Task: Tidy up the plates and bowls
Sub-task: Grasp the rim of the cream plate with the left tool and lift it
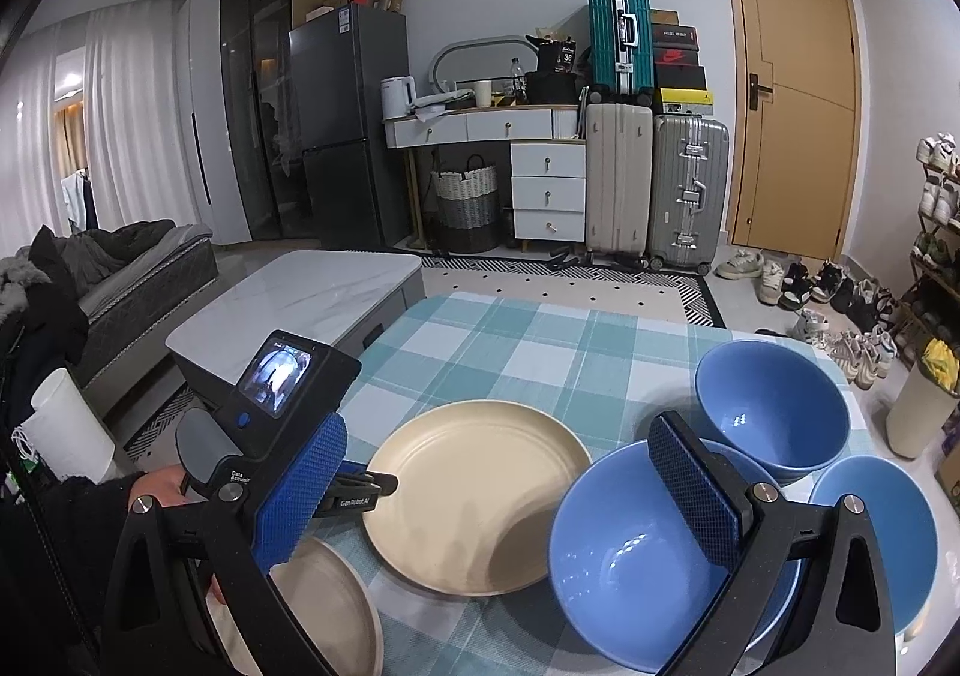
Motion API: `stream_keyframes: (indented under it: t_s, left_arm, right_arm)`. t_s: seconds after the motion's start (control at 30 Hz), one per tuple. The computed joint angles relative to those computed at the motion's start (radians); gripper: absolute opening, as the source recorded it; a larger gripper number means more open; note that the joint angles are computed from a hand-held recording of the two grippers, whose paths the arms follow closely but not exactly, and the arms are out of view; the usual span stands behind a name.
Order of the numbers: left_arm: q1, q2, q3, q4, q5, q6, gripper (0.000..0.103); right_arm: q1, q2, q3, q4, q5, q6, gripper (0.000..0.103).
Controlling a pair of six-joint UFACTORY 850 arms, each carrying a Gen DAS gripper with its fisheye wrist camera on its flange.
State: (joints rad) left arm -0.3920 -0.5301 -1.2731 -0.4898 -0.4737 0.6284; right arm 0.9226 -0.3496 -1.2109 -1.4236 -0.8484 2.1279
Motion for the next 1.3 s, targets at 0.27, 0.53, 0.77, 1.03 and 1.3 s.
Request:
stream_keyframes:
  t_s: [0.27,0.53,0.77,1.03,1.3]
  left_arm:
    - [0.013,0.001,-0.004,0.025,-0.011,-0.017,0.013]
    - [0.046,0.012,0.008,0.019,-0.003,-0.007,0.013]
    - [0.074,0.027,0.025,0.037,0.014,-0.015,0.013]
    - [0.117,0.033,0.033,0.072,0.034,-0.057,0.013]
    - [0.159,0.041,0.042,0.087,0.039,-0.067,0.013]
  right_arm:
    - [-0.012,0.011,-0.004,-0.009,0.033,-0.023,0.103]
    - [-0.033,0.024,-0.042,-0.035,0.060,-0.046,0.103]
    - [-0.078,-0.023,-0.131,0.031,0.144,-0.151,0.103]
    - [-0.136,-0.121,-0.269,0.248,0.248,-0.383,0.103]
    - [-0.200,-0.294,-0.486,0.657,0.237,-0.797,0.103]
